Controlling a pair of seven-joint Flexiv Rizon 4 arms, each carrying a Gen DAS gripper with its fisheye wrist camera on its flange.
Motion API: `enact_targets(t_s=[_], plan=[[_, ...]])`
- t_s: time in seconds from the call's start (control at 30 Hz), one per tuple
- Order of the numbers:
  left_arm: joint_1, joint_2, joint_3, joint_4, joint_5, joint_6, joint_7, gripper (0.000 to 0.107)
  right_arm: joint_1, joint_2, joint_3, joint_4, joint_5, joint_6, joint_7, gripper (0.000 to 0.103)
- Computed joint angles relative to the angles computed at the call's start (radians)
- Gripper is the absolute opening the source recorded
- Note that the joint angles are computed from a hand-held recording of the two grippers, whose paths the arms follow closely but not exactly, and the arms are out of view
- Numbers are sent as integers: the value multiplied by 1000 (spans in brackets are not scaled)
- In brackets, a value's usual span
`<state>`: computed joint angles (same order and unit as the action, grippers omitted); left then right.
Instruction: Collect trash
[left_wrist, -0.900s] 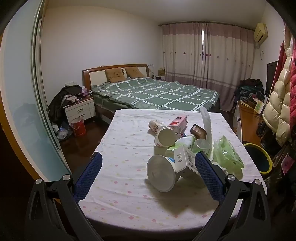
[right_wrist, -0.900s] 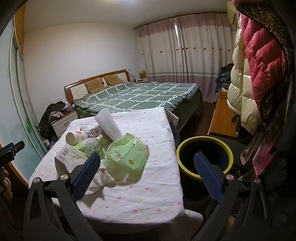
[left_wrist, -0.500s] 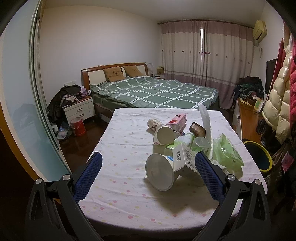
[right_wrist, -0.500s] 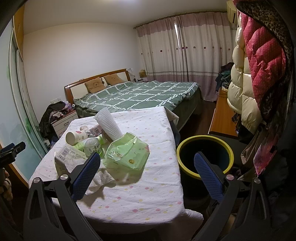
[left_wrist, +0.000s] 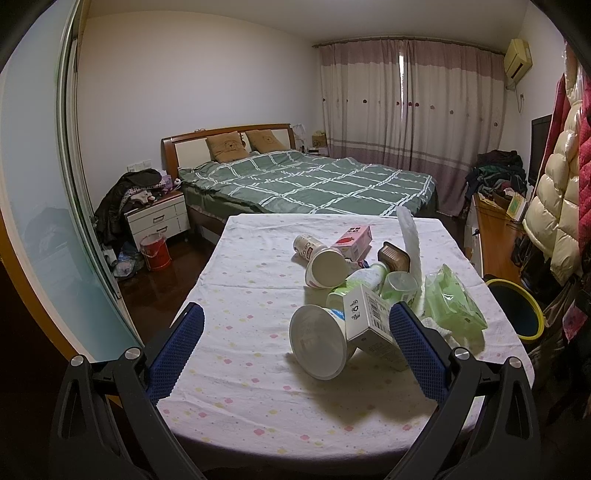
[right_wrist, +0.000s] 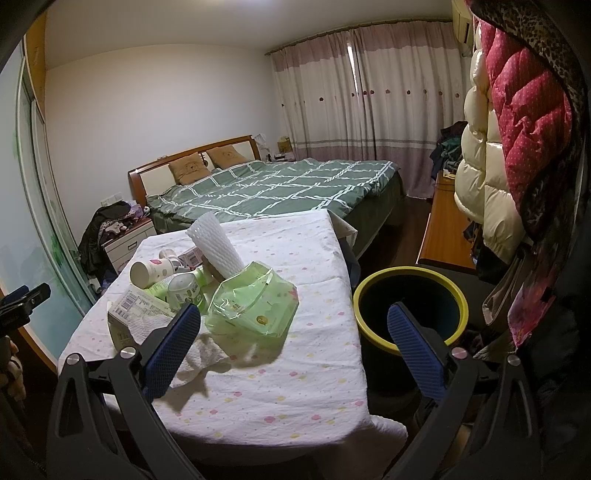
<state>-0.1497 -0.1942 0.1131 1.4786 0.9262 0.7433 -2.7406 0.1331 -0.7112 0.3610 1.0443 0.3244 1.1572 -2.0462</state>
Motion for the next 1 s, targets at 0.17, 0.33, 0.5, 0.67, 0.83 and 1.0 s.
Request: enact_targets(t_s=[0.17, 0.33, 0.5, 0.67, 0.83, 1.0], plan=[[0, -3, -1, 0, -1, 2, 0, 99, 1, -2, -2, -3, 0, -3, 2, 97], [-1, -6, 0, -1, -3, 3, 1, 99, 1, -4, -2, -4, 0, -4, 2, 97], [-1, -11, 1, -2, -9, 7, 5, 99, 2, -7, -3, -4, 0, -2, 2, 97], [-4, -15, 3, -3, -15, 10, 9, 99, 3, -10, -4, -12, -3, -9, 6, 97], [-5, -16, 5, -4, -16, 10, 11, 99, 2, -14, -4, -20, -2, -15, 5, 97], [-4, -17, 6, -2, -25, 13, 17, 99, 7, -21, -6, -17, -2, -5, 3, 97]])
